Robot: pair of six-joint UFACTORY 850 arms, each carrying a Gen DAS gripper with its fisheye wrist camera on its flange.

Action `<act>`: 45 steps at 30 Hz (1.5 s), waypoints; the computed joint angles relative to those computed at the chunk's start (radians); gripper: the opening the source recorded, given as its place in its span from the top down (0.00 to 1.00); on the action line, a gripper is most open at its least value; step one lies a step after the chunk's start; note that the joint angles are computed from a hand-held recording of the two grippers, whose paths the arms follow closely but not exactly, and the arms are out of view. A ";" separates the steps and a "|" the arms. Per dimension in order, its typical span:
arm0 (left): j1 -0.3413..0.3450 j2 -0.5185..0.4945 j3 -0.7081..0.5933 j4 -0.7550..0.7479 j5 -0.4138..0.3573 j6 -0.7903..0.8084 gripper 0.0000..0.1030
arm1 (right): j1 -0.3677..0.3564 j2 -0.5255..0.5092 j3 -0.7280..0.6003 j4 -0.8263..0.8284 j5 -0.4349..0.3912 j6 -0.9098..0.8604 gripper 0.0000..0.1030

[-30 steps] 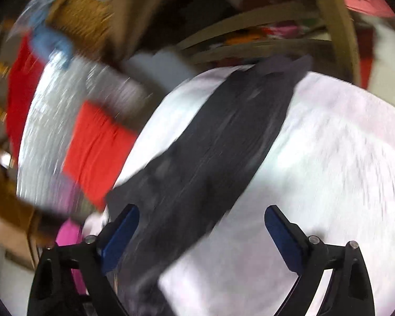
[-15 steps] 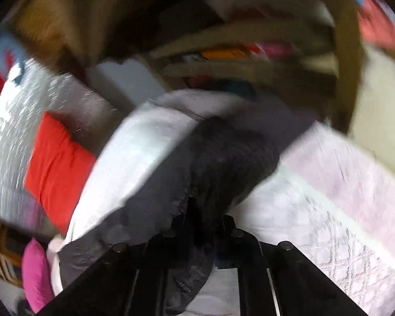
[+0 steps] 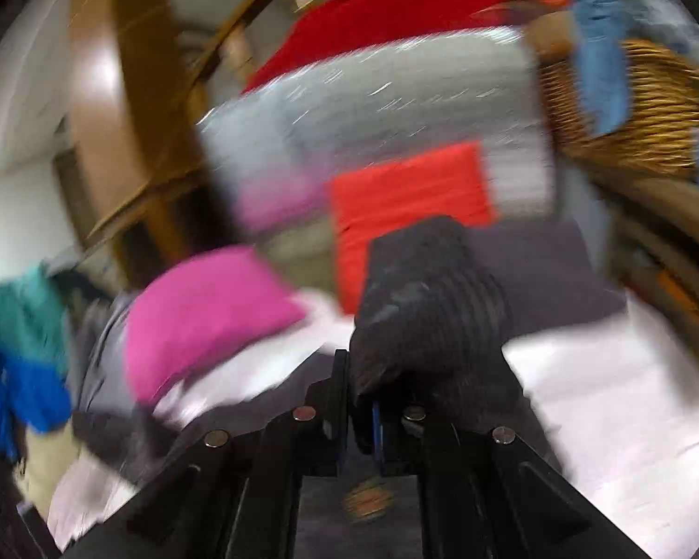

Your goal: Fold large clothes

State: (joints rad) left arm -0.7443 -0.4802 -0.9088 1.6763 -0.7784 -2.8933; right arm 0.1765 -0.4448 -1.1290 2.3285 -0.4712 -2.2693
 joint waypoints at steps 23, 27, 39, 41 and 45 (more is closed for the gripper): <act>0.035 0.037 0.052 0.076 0.048 -0.176 0.00 | -0.067 -0.293 -0.197 -0.416 -0.206 0.797 0.08; 0.039 0.037 0.053 0.077 0.047 -0.178 0.00 | 0.005 -0.373 -0.337 -0.564 -0.143 0.927 0.08; 0.046 0.041 0.064 0.072 0.047 -0.198 0.00 | 0.112 -0.321 -0.285 -0.493 -0.229 0.658 0.17; 0.045 0.042 0.065 0.073 0.046 -0.202 0.00 | 0.082 -0.278 -0.214 -0.414 -0.181 0.597 0.16; 0.050 0.039 0.063 0.083 0.059 -0.208 0.00 | 0.000 -0.229 -0.101 -0.306 -0.153 0.566 0.15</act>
